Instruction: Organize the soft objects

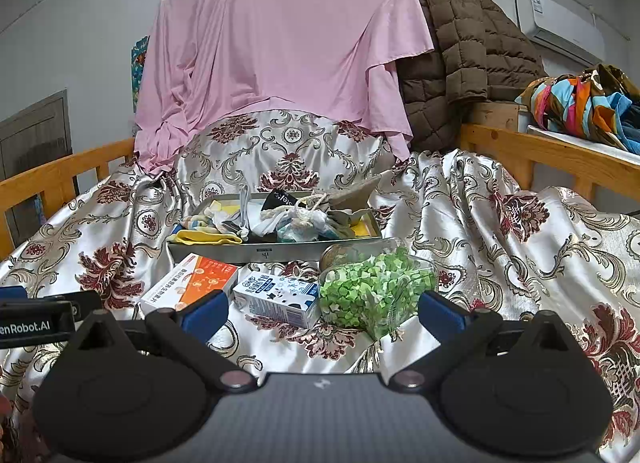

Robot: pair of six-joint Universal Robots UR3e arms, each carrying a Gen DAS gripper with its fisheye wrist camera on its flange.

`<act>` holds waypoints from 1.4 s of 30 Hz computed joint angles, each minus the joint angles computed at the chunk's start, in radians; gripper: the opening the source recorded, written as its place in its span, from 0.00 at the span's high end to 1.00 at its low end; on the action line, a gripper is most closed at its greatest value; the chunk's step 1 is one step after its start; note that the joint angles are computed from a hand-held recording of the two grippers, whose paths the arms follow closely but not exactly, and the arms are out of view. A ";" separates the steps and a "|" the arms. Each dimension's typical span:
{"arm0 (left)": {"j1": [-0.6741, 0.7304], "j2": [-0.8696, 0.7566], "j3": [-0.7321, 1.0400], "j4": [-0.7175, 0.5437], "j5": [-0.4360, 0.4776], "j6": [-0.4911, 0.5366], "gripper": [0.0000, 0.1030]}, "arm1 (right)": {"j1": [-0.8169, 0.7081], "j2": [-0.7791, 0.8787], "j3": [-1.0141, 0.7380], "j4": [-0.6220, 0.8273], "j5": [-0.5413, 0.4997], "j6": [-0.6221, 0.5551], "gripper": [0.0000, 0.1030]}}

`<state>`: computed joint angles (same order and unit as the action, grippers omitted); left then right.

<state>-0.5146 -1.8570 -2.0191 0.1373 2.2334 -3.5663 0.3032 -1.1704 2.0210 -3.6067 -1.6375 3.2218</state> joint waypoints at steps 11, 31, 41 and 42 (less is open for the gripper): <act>0.002 0.005 -0.005 -0.010 0.001 -0.013 0.01 | 0.000 -0.001 0.000 0.001 0.000 0.000 0.00; 0.001 0.002 0.000 -0.014 0.002 -0.013 0.01 | 0.001 -0.003 -0.001 0.004 -0.001 0.000 0.00; 0.003 0.003 0.000 -0.013 0.001 -0.012 0.01 | 0.001 -0.002 -0.002 0.005 -0.001 0.000 0.00; 0.003 0.004 -0.001 -0.014 0.001 -0.012 0.01 | 0.001 -0.003 -0.002 0.006 -0.001 0.000 0.00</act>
